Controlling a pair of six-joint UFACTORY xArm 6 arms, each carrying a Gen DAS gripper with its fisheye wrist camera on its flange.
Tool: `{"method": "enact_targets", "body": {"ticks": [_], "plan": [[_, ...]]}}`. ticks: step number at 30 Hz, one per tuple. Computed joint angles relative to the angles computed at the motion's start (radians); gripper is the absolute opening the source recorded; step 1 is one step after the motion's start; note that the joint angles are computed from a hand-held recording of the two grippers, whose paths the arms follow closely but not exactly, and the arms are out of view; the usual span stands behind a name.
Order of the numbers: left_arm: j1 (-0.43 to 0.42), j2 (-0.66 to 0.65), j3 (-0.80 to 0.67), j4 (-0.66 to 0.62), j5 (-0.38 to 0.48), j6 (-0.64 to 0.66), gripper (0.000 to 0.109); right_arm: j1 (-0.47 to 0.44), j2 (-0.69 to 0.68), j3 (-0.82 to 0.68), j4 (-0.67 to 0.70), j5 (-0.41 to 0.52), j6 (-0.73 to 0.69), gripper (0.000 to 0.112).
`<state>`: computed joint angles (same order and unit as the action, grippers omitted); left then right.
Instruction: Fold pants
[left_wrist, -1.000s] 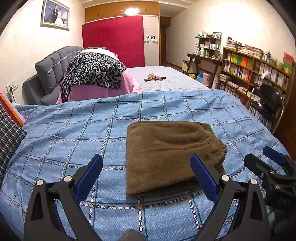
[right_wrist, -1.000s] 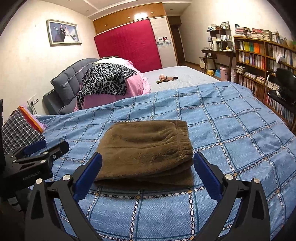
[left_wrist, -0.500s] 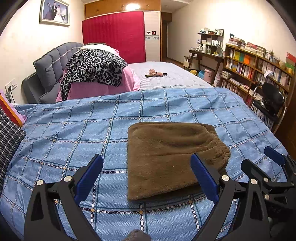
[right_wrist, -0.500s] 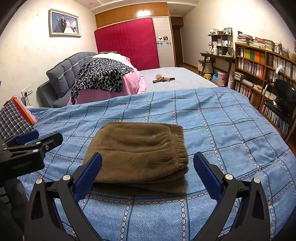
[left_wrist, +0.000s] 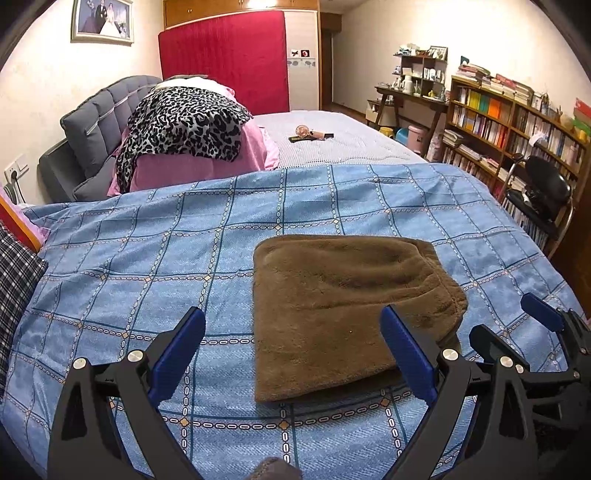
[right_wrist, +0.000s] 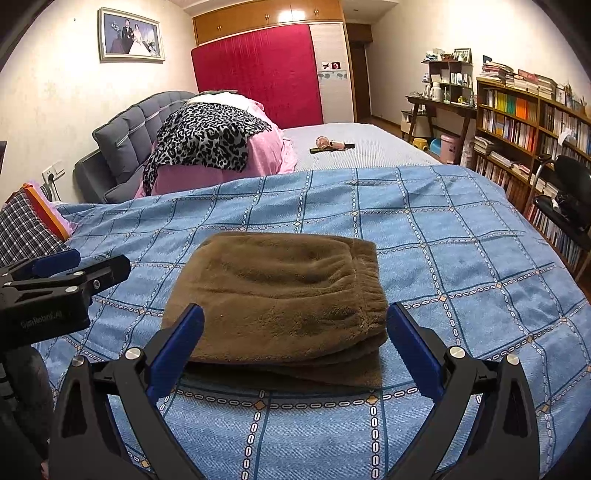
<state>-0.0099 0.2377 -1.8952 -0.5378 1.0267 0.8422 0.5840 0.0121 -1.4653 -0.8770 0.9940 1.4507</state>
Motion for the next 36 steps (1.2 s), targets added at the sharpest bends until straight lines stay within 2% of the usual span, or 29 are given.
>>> {"method": "enact_targets", "body": {"ticks": [19,26,31,36], "plan": [[-0.003,0.052,-0.061,0.007,0.055,-0.020,0.095,-0.011,0.016,-0.013,0.002,0.007,-0.021,0.100],[-0.007,0.043,-0.041,0.009,0.031,-0.006,0.095,-0.017,0.012,-0.001,0.008,-0.004,-0.016,0.100],[-0.015,0.007,0.024,-0.002,-0.029,0.038,0.095,-0.022,0.009,0.008,0.012,-0.009,-0.013,0.100],[-0.019,-0.008,0.050,-0.002,-0.050,0.055,0.095,-0.022,0.006,0.011,0.012,-0.008,-0.008,0.100]]}}
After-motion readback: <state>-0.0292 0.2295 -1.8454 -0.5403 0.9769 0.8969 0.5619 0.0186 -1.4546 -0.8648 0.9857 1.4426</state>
